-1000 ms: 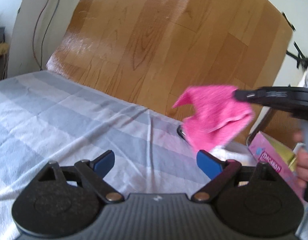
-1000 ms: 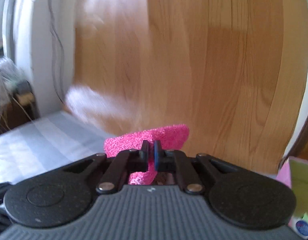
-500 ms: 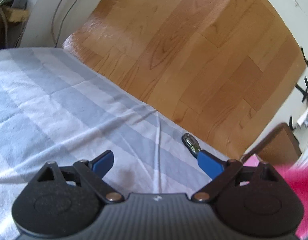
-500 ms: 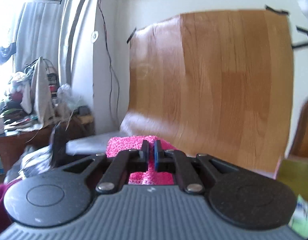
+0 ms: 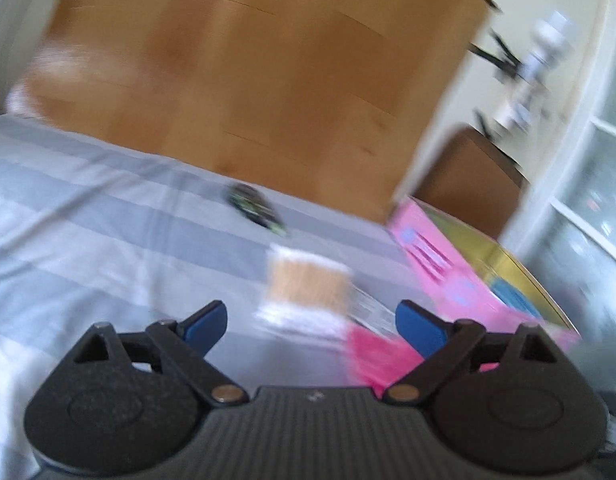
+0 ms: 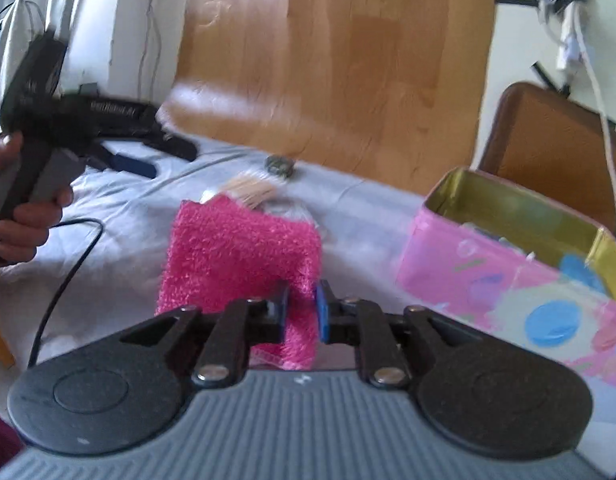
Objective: Organize soft objects
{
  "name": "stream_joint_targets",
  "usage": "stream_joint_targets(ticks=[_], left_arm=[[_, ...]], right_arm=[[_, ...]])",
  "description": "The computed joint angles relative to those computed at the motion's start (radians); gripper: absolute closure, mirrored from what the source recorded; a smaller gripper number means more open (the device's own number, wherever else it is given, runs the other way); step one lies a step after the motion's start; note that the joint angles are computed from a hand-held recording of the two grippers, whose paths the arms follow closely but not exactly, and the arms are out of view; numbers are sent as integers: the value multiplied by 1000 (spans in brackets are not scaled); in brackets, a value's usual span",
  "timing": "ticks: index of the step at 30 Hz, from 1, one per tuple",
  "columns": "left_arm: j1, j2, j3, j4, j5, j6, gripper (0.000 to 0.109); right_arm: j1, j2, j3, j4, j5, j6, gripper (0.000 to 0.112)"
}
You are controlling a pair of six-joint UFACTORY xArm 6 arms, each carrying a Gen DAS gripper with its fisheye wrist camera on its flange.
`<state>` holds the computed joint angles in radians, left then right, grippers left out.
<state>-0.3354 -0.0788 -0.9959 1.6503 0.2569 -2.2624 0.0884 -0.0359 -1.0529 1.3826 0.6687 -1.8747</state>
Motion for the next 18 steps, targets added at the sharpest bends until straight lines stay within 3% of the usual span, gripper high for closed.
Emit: stream_joint_targets(ticks=[1,3,4,6,10,13,16,18], left_arm=[[-13,16,-20,-28,-20,44,8],[-34,43,-51,-100,-50,141,6],[-42,62,-68,-149,-69,203,6],[-52,98,-93,-268,-97,335,6],[-100,142,-119,-442,-35,524,8],[-115,165,-114,-615,-38,670,28],[-122,179,-113,-611,-45,685,54],[-117,192,-112,-678,-100,763,73]], right_arm=[[-1,3,-2,2,15,1,82],[-7,7,-4,8,48,3,46],[-16,9,-4,19,69,-3,44],[-13,15,-3,-5,85,12,44],[4,46,-28,-91,111,76,44],[25,65,-46,-134,108,108,45],[20,64,-46,-140,138,112,60],[22,52,-29,-108,126,74,74]])
